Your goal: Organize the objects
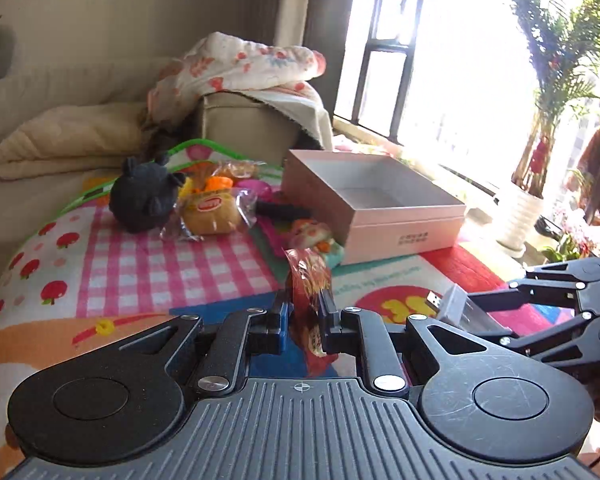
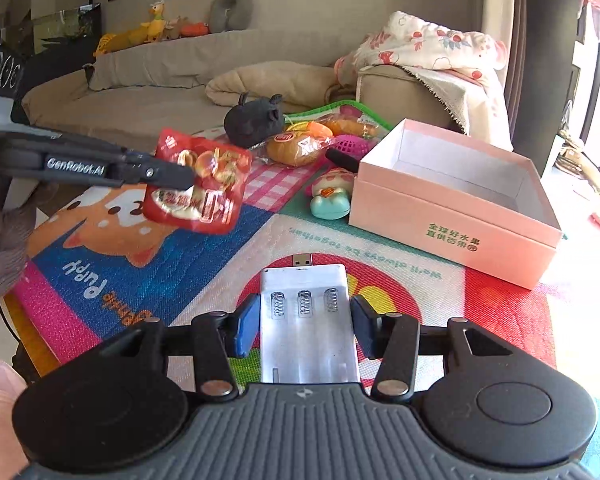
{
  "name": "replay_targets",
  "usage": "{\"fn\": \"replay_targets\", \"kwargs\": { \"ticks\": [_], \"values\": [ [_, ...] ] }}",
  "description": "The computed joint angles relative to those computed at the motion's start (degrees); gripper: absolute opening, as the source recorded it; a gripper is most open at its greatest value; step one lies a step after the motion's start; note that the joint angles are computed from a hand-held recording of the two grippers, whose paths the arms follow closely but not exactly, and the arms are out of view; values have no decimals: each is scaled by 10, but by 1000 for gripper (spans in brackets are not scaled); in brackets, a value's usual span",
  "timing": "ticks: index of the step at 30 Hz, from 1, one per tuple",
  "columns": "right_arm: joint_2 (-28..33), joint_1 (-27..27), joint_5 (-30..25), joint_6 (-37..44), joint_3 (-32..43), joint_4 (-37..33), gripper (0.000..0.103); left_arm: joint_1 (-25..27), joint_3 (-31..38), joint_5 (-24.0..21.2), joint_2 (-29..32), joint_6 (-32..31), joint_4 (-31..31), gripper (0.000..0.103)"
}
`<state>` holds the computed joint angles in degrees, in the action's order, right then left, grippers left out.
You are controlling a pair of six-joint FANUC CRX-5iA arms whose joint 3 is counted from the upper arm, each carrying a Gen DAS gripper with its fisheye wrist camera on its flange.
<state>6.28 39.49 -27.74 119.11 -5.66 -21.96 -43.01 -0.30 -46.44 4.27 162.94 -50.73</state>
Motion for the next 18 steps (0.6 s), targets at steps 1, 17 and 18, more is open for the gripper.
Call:
{"fn": "replay_targets", "kwargs": {
  "ticks": [1, 17, 18],
  "values": [
    [-6, -6, 4, 6, -3, -10, 48, -2, 4, 7, 1, -5, 0, 16],
    [-21, -29, 69, -132, -38, 68, 48, 68, 80, 141, 44, -54, -22, 12],
    [-12, -26, 67, -150, -35, 80, 48, 70, 68, 127, 39, -72, -3, 12]
  ]
}}
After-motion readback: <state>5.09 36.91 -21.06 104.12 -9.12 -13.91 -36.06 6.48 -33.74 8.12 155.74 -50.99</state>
